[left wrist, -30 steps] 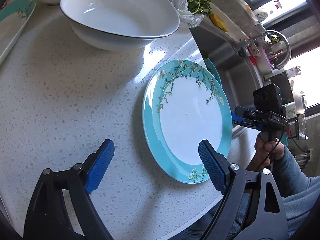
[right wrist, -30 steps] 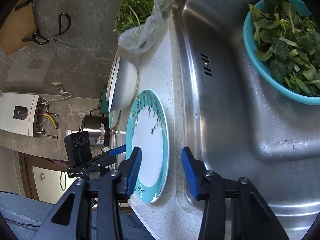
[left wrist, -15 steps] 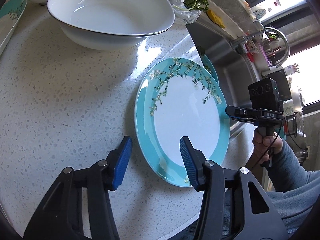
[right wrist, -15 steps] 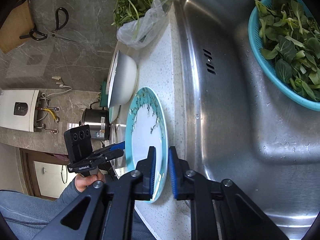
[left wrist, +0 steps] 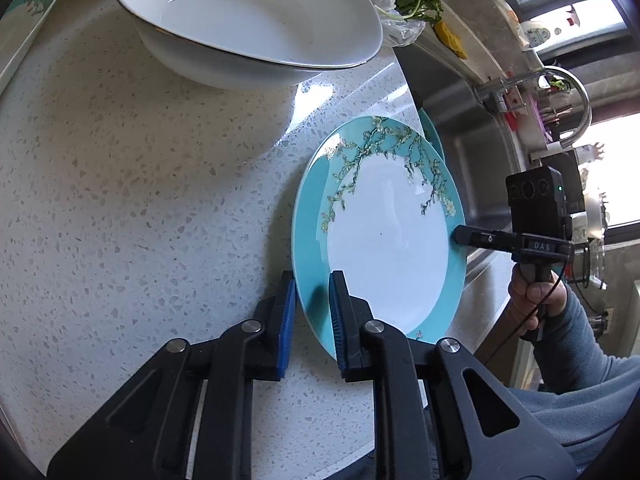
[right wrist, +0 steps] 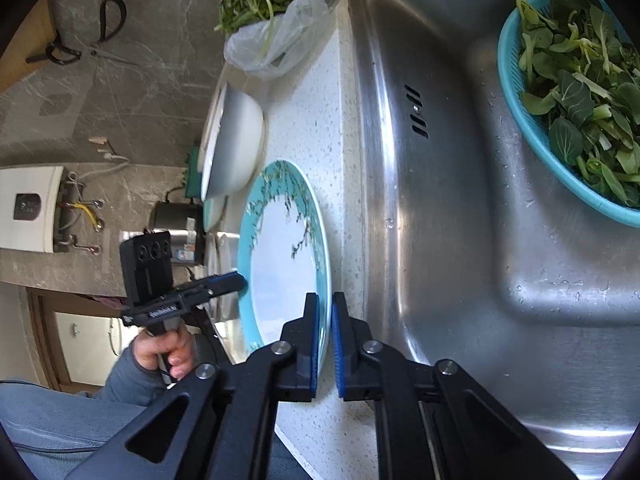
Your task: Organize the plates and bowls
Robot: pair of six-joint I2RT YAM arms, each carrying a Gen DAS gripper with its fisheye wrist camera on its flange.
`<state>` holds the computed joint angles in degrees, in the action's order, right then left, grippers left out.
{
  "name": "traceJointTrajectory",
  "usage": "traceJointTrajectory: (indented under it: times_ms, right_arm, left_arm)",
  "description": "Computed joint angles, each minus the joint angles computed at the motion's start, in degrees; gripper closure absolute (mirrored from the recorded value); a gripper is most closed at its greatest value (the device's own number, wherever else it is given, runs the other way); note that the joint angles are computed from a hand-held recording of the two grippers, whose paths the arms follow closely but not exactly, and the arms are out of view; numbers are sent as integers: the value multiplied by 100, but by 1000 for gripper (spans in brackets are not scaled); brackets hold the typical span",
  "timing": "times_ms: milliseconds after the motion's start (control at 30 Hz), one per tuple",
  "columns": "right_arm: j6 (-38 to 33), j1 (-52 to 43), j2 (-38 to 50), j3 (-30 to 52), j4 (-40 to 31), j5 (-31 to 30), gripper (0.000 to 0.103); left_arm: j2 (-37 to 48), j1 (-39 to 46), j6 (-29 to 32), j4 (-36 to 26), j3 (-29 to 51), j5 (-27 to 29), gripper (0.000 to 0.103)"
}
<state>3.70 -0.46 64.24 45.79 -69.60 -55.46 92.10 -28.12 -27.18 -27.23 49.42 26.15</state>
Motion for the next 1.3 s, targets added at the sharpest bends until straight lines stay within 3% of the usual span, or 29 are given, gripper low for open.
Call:
traceJointTrajectory:
  times_ms: [100,600,867,1067,1300]
  right_arm:
    - [69,37,-2,60,-51,106,95]
    - [600,274,-151,324,-9,393,95]
    - [934,585,-207,433,97,443,95]
    - [1844,1316,-377,555,600,555,95]
    - [3245,2720,-169,956,1685,946,95]
  left_arm:
    - [35,71,-83,87,-41,59,93]
    - [11,-60,-93,145,-101,43,93]
    - [-532,-45,-112,-68,-234,-60,94]
    - [-1310,176,25,-591,-402,-79,94]
    - [-2431,962,514,-1588,-575,-13,94]
